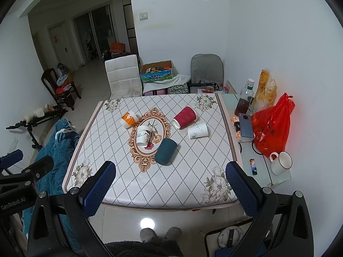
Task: Flip cup upside down
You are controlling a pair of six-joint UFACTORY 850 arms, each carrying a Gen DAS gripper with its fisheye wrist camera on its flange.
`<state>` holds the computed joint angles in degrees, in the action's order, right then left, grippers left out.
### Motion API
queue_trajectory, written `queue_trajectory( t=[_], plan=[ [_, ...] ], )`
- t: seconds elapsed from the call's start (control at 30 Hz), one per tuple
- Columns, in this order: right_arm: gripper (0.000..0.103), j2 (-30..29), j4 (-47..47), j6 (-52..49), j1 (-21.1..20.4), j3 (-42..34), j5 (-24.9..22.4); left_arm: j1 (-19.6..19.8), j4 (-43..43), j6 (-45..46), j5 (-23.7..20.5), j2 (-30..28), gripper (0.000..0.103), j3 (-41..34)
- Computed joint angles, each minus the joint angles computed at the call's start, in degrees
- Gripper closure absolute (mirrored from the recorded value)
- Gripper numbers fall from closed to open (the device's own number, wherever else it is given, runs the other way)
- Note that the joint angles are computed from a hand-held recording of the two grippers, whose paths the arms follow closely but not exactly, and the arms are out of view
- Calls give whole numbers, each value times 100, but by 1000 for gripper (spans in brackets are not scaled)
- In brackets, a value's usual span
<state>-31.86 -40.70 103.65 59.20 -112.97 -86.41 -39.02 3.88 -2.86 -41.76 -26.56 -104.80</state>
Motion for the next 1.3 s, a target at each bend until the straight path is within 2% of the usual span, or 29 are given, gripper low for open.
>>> queue_trajectory(
  t=[0.8, 1.13, 1.3],
  plan=[
    [0, -5, -11, 53, 17, -26, 13, -105, 29, -140, 24, -37, 0, 31],
    [0, 449, 472, 326, -177, 919, 455, -368, 568, -708, -220, -732, 0, -462],
    [0, 852, 882, 518, -433, 1877, 1009, -461, 621, -652, -478, -1217, 0, -924]
  ],
)
